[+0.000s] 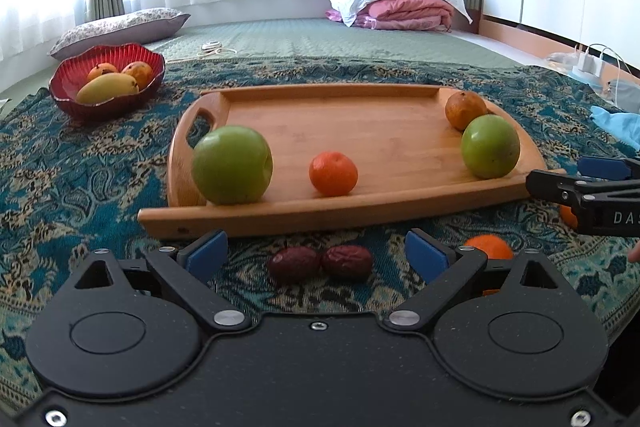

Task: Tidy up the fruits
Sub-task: 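Withdraw both tools from the tray toward the remaining tangerine and red dates, then grasp a red date with the left tool while the right tool grasps a tangerine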

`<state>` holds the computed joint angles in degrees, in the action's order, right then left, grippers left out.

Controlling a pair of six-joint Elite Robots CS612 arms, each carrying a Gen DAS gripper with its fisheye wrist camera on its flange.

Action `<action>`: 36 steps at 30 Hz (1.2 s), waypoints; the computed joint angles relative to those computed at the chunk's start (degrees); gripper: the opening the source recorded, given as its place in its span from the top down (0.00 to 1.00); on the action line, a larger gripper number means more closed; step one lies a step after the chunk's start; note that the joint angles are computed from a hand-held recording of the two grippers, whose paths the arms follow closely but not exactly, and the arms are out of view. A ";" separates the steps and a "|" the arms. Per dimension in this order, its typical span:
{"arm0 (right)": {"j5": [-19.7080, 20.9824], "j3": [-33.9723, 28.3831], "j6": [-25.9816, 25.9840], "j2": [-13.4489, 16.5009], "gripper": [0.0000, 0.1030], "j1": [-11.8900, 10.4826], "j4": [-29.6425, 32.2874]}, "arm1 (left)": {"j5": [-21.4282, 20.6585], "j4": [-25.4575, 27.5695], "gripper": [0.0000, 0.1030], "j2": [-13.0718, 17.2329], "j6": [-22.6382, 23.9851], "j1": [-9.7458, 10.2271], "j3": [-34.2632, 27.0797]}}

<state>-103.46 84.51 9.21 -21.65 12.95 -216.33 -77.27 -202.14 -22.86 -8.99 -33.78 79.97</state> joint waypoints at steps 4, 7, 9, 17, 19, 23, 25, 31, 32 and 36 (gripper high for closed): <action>-1.92 -0.03 -0.56 0.41 0.00 0.35 0.31 | 0.54 0.03 0.07 0.11 -0.55 -0.09 0.31; -3.23 0.03 -0.95 0.72 0.00 0.67 0.35 | -0.09 0.08 0.07 0.03 -0.52 -0.01 0.67; -3.75 0.15 -0.63 0.89 0.00 0.81 0.22 | -1.63 0.51 0.09 -0.17 -0.45 0.24 1.01; -3.62 0.77 1.24 0.84 0.00 0.76 0.55 | -2.53 1.64 0.36 -0.45 -0.48 0.26 1.62; -3.34 0.96 1.21 0.74 0.00 0.72 0.70 | -1.45 1.64 0.44 -0.53 -1.16 0.09 1.81; -3.26 1.07 1.54 0.69 0.03 0.77 1.18 | 0.02 1.74 0.61 -0.99 -2.24 -0.17 2.45; -3.90 1.00 1.76 0.79 0.07 0.88 1.07 | -1.08 1.35 0.65 -1.27 -2.37 -0.07 2.95; -4.16 1.48 3.14 0.69 0.17 0.87 0.98 | -2.23 0.89 0.66 -0.95 -0.66 -0.32 2.61; -4.34 1.56 2.91 0.67 0.18 0.90 0.90 | -2.20 1.04 0.66 -0.79 -0.76 -0.34 2.26; -4.26 2.07 2.78 0.39 0.21 0.81 0.99 | -2.57 1.77 0.66 -0.14 -1.15 -0.21 0.70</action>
